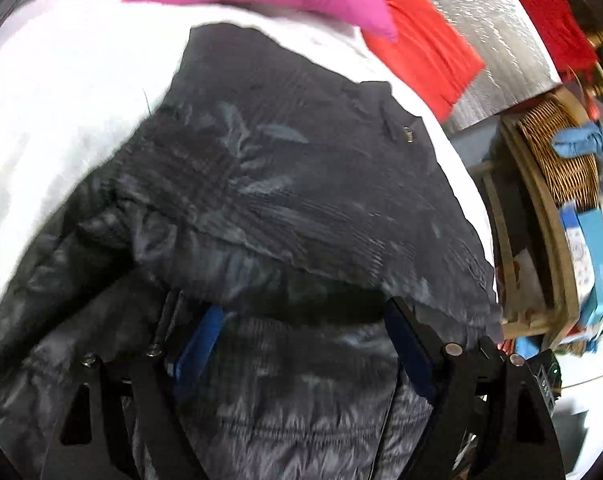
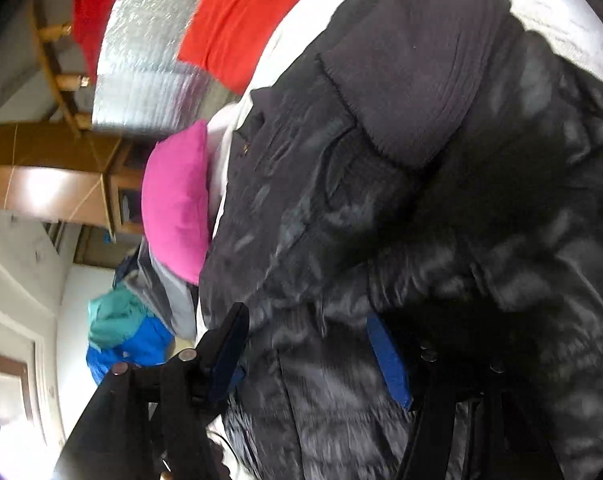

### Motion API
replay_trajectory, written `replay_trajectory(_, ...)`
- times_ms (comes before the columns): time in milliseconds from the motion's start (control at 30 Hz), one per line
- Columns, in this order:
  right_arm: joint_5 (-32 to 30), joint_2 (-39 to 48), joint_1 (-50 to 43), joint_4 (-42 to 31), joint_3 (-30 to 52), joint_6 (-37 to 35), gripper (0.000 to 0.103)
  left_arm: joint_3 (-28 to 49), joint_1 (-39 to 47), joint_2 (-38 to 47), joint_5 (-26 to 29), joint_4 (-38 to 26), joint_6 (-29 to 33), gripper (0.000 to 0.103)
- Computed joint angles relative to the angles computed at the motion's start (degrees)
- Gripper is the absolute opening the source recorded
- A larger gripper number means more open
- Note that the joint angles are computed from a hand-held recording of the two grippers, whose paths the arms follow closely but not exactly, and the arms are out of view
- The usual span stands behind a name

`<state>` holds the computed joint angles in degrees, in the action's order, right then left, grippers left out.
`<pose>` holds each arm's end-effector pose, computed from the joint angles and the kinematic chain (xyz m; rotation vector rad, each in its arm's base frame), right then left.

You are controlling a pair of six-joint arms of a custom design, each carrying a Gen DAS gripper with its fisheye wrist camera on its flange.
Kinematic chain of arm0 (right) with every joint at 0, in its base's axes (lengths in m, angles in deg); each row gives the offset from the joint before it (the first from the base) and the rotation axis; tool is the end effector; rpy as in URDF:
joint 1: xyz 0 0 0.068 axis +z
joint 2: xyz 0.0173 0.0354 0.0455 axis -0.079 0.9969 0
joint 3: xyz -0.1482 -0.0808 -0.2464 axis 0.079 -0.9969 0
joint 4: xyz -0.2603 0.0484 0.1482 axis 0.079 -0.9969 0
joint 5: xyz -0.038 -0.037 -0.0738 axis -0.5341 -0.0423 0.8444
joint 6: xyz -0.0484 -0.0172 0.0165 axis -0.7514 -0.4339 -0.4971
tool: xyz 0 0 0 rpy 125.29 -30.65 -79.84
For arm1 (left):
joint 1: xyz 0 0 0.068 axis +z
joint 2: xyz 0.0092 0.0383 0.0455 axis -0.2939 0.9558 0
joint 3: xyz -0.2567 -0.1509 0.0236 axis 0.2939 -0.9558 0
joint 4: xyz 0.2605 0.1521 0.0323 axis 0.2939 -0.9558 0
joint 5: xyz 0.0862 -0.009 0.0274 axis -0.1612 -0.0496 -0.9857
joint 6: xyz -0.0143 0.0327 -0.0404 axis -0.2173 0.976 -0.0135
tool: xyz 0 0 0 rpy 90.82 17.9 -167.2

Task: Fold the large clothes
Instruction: 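Grasp the ribbed jacket hem with both grippers and lift it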

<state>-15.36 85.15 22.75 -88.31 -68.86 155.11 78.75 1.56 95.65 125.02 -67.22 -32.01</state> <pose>0.1361 0.0656 0.1704 1.2150 1.9339 1.0436 0.3442 0.0923 0.2438 0.2496 2.7490 -0.9431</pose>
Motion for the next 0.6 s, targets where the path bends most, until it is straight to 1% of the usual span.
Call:
replay_trajectory(33,-0.12,1.52,-0.79,1.71,-0.01,0.07,0.065,0.45,0.02,0.57,0.31,0.42,-0.32,0.083)
replay_trajectory(100,1.27,3.80,-0.97,3.22,0.51,0.21,0.058,1.19,0.12,1.04,1.87,1.06,-1.31,0.083)
replay_trajectory(133,2.12,4.22,-0.78,1.89,1.21,-0.26,0.041,0.57,0.13,1.01,2.53,1.96,-1.83,0.083)
replay_trajectory(167,3.38,6.38,-0.35,0.31,2.67,-1.23,0.027,0.76,0.29,1.22,3.10,2.50,-2.65,0.083)
replay_trajectory(200,4.06,6.82,-0.09,-0.54,3.17,-1.67,0.025,0.67,0.29,1.23,3.52,3.34,-3.51,0.076)
replay_trajectory(233,5.28,6.81,0.70,-1.15,3.58,-1.65,0.022,-0.32,0.19,0.40,3.54,4.98,-4.73,0.066)
replay_trajectory(267,7.20,6.20,1.92,-2.60,4.33,-1.99,0.018,-0.44,0.21,0.05,3.45,5.65,-5.09,0.062)
replay_trajectory(300,9.27,5.50,3.25,-4.61,5.45,-2.56,0.017,-0.42,0.34,-0.26,3.48,6.05,-4.99,0.057)
replay_trajectory(333,11.55,5.09,4.77,-6.13,6.43,-3.19,0.017,-0.55,0.45,-0.77,3.72,6.11,-4.70,0.054)
replay_trajectory(367,14.72,4.97,7.03,-8.04,7.98,-4.21,0.017,-0.40,0.42,-0.97,3.99,6.15,-4.57,0.054)
replay_trajectory(433,17.60,6.58,9.28,-10.86,10.54,-5.63,0.017,-1.47,-0.27,-2.37,3.45,8.02,-4.37,0.054)
replay_trajectory(467,17.58,7.70,9.62,-11.94,11.28,-6.08,0.017,-2.25,-0.96,-3.05,2.01,9.21,-4.51,0.054)
replay_trajectory(533,12.47,10.61,7.06,-11.03,10.63,-5.44,0.017,-3.43,-2.44,-3.31,-2.49,10.62,-4.09,0.055)
replay_trajectory(567,8.87,12.25,5.28,-9.95,9.96,-5.05,0.017,-3.87,-3.01,-3.25,-3.13,11.32,-4.51,0.055)
replay_trajectory(600,7.00,12.76,4.28,-8.87,9.34,-5.10,0.017,-4.02,-3.31,-3.32,-3.43,11.73,-4.78,0.055)
